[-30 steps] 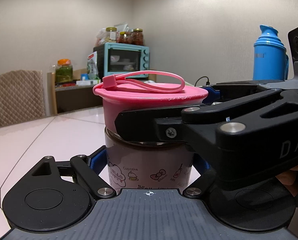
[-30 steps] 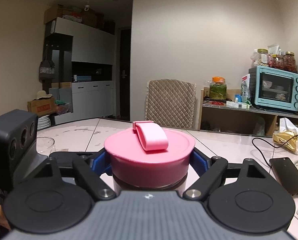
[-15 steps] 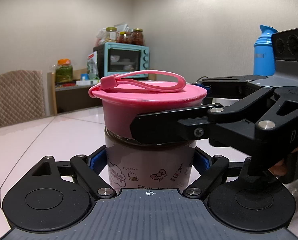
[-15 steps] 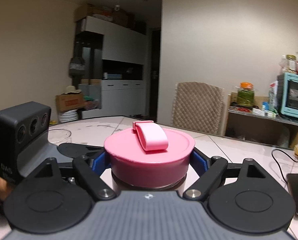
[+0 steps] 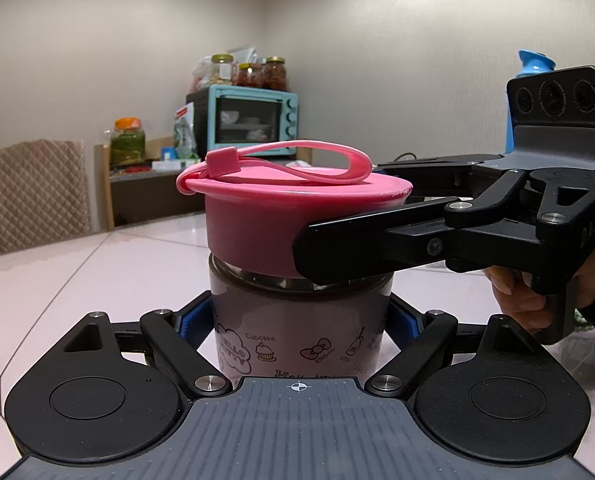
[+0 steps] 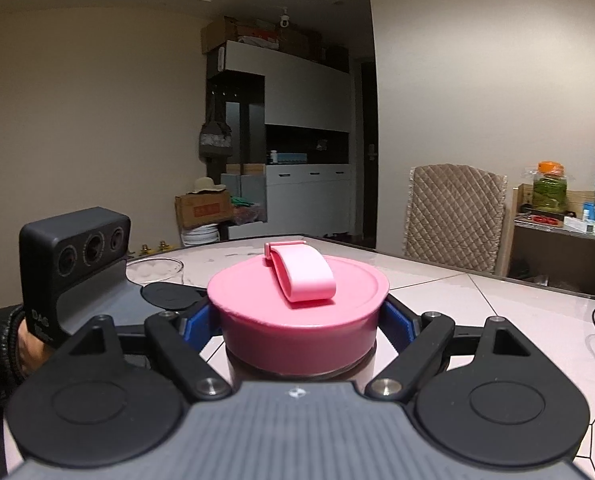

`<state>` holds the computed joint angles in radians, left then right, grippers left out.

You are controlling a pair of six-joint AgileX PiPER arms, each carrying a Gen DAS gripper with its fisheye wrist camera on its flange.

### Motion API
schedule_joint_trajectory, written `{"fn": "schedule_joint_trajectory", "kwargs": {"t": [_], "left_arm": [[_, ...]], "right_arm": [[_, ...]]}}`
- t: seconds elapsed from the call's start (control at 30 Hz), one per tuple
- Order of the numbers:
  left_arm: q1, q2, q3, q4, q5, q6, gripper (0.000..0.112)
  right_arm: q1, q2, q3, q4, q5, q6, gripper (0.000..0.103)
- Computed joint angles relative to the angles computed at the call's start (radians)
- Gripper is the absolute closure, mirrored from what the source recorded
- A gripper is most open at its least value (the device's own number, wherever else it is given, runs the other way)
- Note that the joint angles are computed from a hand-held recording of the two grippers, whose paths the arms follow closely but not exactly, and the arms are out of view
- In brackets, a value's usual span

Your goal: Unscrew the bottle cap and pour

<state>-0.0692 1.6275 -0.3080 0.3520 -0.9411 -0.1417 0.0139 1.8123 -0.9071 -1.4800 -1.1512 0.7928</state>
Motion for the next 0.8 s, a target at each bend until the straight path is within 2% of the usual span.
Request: {"fn": "schedule_joint_trajectory", "kwargs": {"t": [0.17,0.27,0.33,0.47,0.67,0.73,0.8], "left_arm": [[0.0,0.0,0.0,0.001,-0.001,0.0,0.022],[0.002,0.001,-0.001,0.002,-0.001,-0.001,0.022],[0.002,0.001,-0.001,0.002,0.0,-0.001,0.022],[0.003,0.002,-0.002,0.004,0.0,-0.001,0.022],[0.005,0.003,-0.002,0.005,-0.002,0.0,0.022],[0.005,0.005,-0.003,0.005,-0.003,0.0,0.022],[0.006,0.006,-0.003,0.005,-0.003,0.0,0.022]], "right_arm": [[-0.004,0.001,-0.016,-0.019,-0.007,0.02,0.018],[0.007,-0.018,-0.005,-0.007,0.019,0.035,0.014],[0.021,-0.05,0.038,0.049,0.063,0.022,0.006],[0.038,-0.1,0.105,0.125,0.107,-0.015,0.006],[0.151,-0.237,0.27,0.41,0.279,-0.19,0.006],[0.188,-0.257,0.308,0.518,0.315,-0.261,0.006],[0.217,-0.253,0.329,0.594,0.317,-0.309,0.006]]}}
